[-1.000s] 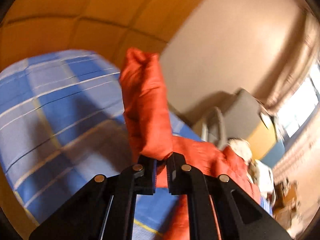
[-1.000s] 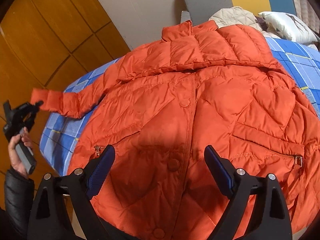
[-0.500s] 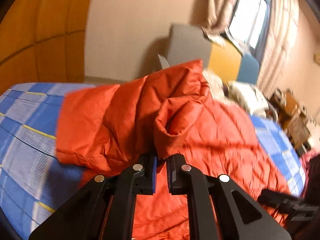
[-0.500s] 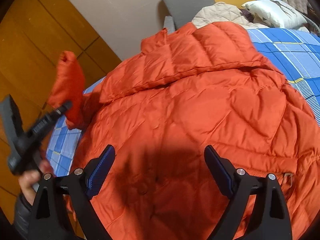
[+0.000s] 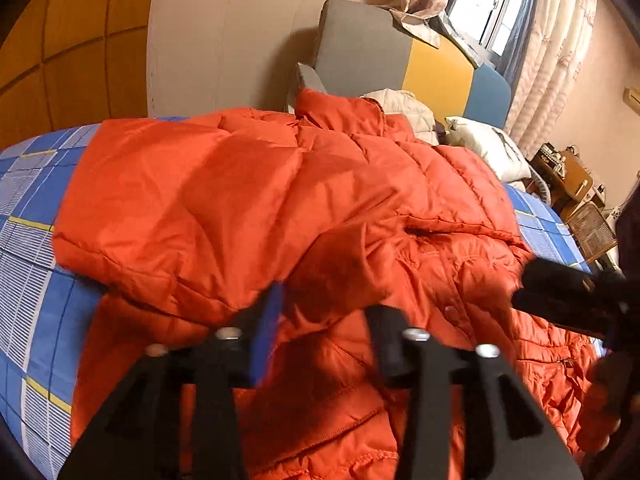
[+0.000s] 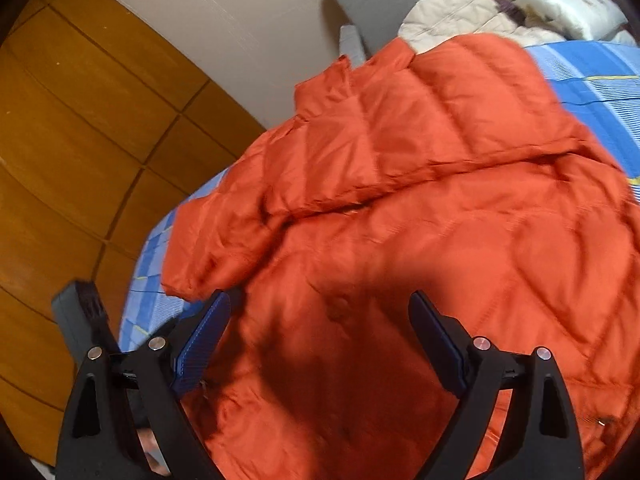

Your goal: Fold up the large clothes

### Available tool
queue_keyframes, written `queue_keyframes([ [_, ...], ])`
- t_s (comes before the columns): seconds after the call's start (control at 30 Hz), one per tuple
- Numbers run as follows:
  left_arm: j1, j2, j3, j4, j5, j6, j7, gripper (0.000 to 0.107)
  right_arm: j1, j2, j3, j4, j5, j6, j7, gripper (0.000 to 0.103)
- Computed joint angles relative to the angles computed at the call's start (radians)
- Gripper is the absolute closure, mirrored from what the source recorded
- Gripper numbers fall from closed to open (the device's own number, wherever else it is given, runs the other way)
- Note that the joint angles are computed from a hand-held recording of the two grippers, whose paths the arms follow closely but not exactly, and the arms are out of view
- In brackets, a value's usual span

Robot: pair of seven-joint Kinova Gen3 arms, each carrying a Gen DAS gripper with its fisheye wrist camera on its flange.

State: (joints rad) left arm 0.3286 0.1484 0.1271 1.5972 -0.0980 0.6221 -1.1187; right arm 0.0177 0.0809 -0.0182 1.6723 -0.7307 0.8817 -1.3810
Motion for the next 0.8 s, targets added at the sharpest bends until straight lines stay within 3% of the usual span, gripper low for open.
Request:
queue_keyframes([
  [0.1,0.005,-0.004,0.001,0.011,-0.004,-0.008,0.007,0.058,-0.017,0.041,-0.016,-0.037,-0.005,-0.001,-0.018,0.015],
  [0.17,0.003,-0.017,0.001,0.026,0.003,-0.018,0.013,0.058,-0.022,0.072,-0.033,-0.064,-0.023,0.002,-0.016,0.023],
  [0.27,-0.005,-0.063,-0.005,0.079,0.004,-0.046,0.047,0.053,-0.031,0.107,-0.058,-0.093,-0.041,-0.006,-0.019,0.024],
  [0.33,-0.017,-0.091,-0.003,0.109,0.006,-0.057,0.059,0.052,-0.038,0.136,-0.074,-0.116,-0.05,-0.007,-0.02,0.03],
  [0.5,-0.056,-0.148,0.002,0.168,-0.021,-0.044,0.12,0.051,-0.119,0.188,-0.094,-0.181,0.088,-0.025,-0.142,0.033],
  [0.53,-0.068,-0.158,-0.001,0.178,-0.016,-0.038,0.129,0.051,-0.137,0.196,-0.094,-0.194,0.126,-0.027,-0.174,0.04],
  [0.63,-0.101,-0.174,0.011,0.194,-0.031,-0.02,0.174,0.048,-0.152,0.202,-0.11,-0.211,0.183,-0.031,-0.192,0.076],
  [0.73,-0.11,-0.169,0.008,0.194,-0.04,-0.012,0.195,0.044,-0.165,0.175,-0.116,-0.237,0.226,-0.039,-0.187,0.091],
  [0.8,-0.112,-0.158,0.012,0.183,-0.068,0.007,0.229,0.043,-0.17,0.154,-0.114,-0.263,0.251,-0.047,-0.181,0.094],
])
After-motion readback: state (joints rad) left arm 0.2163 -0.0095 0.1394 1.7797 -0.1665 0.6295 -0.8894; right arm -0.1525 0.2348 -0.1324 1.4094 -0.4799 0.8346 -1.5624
